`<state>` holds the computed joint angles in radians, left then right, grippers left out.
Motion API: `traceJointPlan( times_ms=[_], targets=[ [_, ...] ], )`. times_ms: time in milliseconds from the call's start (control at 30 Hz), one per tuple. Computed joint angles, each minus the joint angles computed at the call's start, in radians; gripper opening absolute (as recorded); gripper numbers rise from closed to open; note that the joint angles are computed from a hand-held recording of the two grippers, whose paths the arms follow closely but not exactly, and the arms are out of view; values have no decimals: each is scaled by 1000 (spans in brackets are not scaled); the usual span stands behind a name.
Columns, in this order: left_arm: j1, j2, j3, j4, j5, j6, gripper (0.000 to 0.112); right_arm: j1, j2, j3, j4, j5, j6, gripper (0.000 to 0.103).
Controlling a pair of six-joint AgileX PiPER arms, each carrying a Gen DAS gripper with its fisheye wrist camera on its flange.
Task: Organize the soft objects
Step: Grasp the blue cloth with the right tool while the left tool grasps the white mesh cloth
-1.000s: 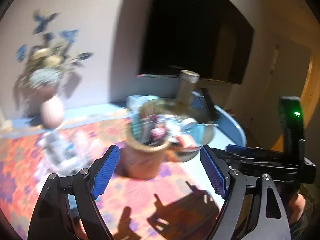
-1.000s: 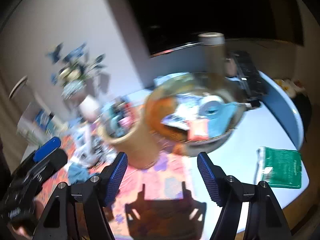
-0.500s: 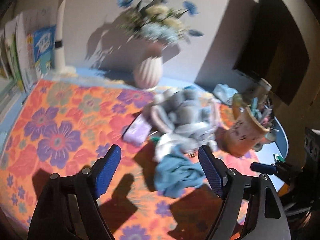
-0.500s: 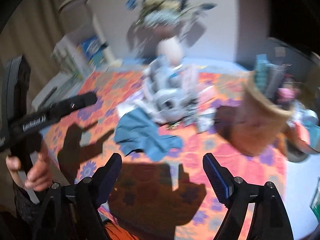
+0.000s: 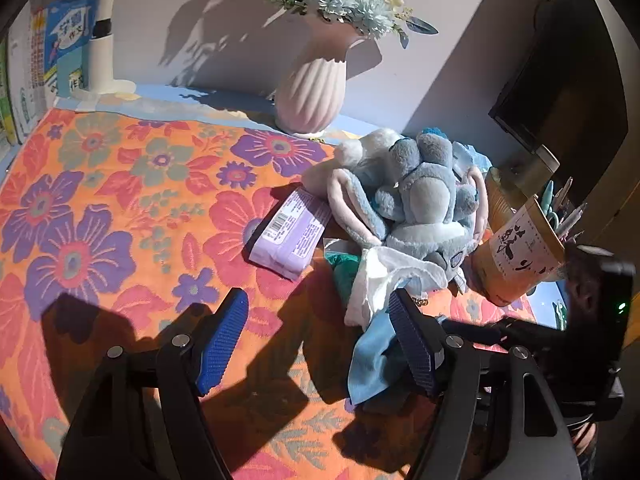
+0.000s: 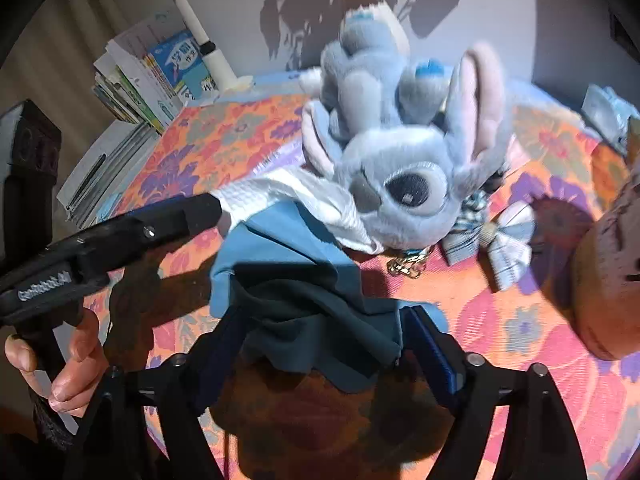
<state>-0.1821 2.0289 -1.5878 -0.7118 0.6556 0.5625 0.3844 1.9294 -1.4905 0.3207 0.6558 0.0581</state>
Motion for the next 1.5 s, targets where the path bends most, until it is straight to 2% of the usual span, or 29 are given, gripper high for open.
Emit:
traceJointPlan(
  times_ms=[33,67,133,167,400,500,633,700,733,800,867,900,933,1000,1100,1167,1233,1333,1367,1500],
  targets=[
    [1,6,-7,-4,5,3,70,3,4,-5,0,8,1,56],
    [1,11,-14,-7,11,4,70,11,-2,3,-34,2,28,52],
    [3,19,-19,-18,19,12,70,20,-20,20,-68,0,43,19],
    [4,21,-19,-23,22,17,70,13,-33,36,-41,2,18,17],
    [5,13,9,-80,33,79,70,-9,-210,208,-100,-56,73,14],
    [-6,25,-6,-106,64,105,70,-16,-239,221,-198,-33,155,14],
    [-52,53,-49,-57,49,37,70,-20,-221,208,-262,15,192,14],
    [-76,81,-84,-34,56,5,36,-27,-212,212,-235,26,151,14],
    [-83,91,-96,-23,58,-5,31,-23,-210,216,-250,30,156,14],
    [-100,104,-109,13,46,-34,25,-17,-203,220,-275,41,168,17],
    [-97,98,-90,-12,34,-10,21,-18,-194,218,-278,48,167,20],
    [-90,89,-71,-41,28,16,14,-21,-192,220,-278,49,165,28],
    [-83,83,-58,-66,27,38,11,-23,-191,221,-282,49,168,45],
    [-70,62,-30,-89,24,59,9,-26,-200,235,-294,32,181,62],
    [-46,14,29,-103,6,86,9,-37,-222,262,-255,11,139,62],
    [-13,-31,88,-164,-2,153,9,-26,-232,275,-260,9,140,66],
    [15,-59,117,-184,8,183,9,-24,-247,297,-252,-4,130,80],
    [51,-79,143,-215,21,224,9,-31,-247,309,-183,-37,87,82],
    [57,-71,136,-212,33,222,11,-40,-238,304,-141,-43,59,82],
    [58,-1,62,-262,125,234,43,-52,-185,264,-69,-48,40,82]
  ],
)
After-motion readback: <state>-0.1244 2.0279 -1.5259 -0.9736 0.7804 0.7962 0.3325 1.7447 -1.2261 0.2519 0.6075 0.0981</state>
